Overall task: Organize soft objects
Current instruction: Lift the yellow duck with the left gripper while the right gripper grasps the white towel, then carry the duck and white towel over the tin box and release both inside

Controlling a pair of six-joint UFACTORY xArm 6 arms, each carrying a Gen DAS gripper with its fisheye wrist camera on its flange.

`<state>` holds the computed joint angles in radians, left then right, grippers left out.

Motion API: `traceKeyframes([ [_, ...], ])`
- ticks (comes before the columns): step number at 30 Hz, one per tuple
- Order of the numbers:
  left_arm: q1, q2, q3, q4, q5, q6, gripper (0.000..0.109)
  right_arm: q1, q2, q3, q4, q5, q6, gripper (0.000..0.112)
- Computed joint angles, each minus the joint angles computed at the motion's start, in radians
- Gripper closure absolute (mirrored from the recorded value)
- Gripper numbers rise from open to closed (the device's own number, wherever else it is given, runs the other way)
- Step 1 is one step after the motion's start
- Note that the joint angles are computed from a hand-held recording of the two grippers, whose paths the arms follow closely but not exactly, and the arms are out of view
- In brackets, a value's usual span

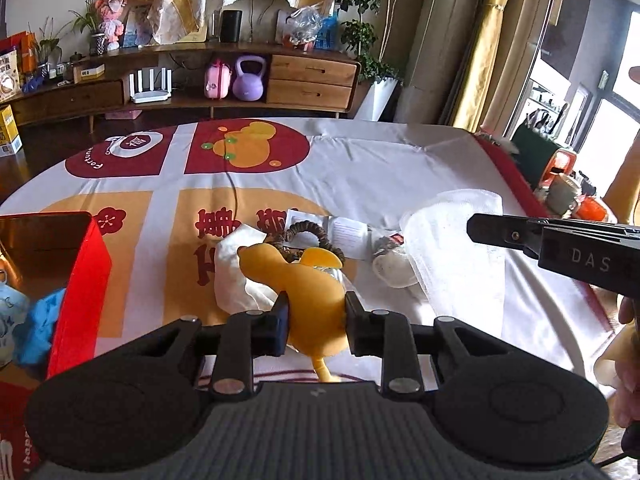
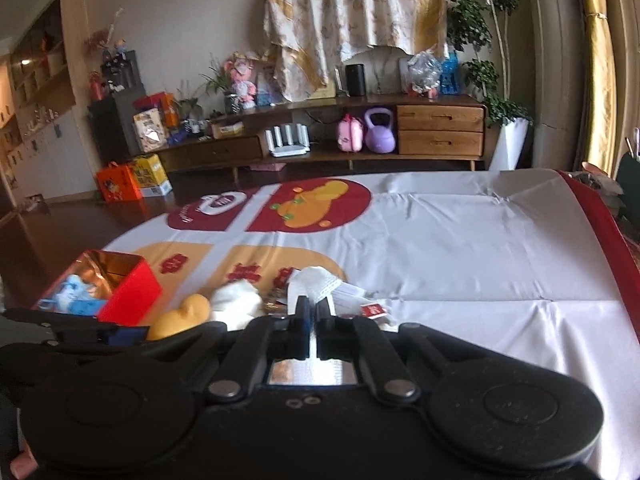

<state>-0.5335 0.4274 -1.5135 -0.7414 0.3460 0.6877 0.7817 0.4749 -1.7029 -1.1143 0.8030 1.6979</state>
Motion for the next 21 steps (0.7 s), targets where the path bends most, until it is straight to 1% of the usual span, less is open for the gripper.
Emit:
traceKeyframes([
  [2,0.004,-0.028,0.022,-0.001,0.005,0.0,0.082,0.015,0.004,-0.024,0.006,0.012,-0.021,0.111],
  [9,0.029,-0.123,0.093,-0.035,0.007,0.026,0.082,0.051,0.035,-0.117,0.004,0.003,-0.066,0.111],
  [13,0.046,-0.178,0.136,-0.062,-0.001,0.056,0.082,0.069,0.093,-0.225,0.017,0.007,-0.129,0.111],
  [17,0.071,-0.224,0.167,-0.085,-0.004,0.074,0.082,0.079,0.162,-0.347,0.058,0.001,-0.204,0.111],
  [21,0.098,-0.257,0.186,-0.105,-0.002,0.089,0.082,0.089,0.26,-0.513,0.114,0.009,-0.308,0.111],
])
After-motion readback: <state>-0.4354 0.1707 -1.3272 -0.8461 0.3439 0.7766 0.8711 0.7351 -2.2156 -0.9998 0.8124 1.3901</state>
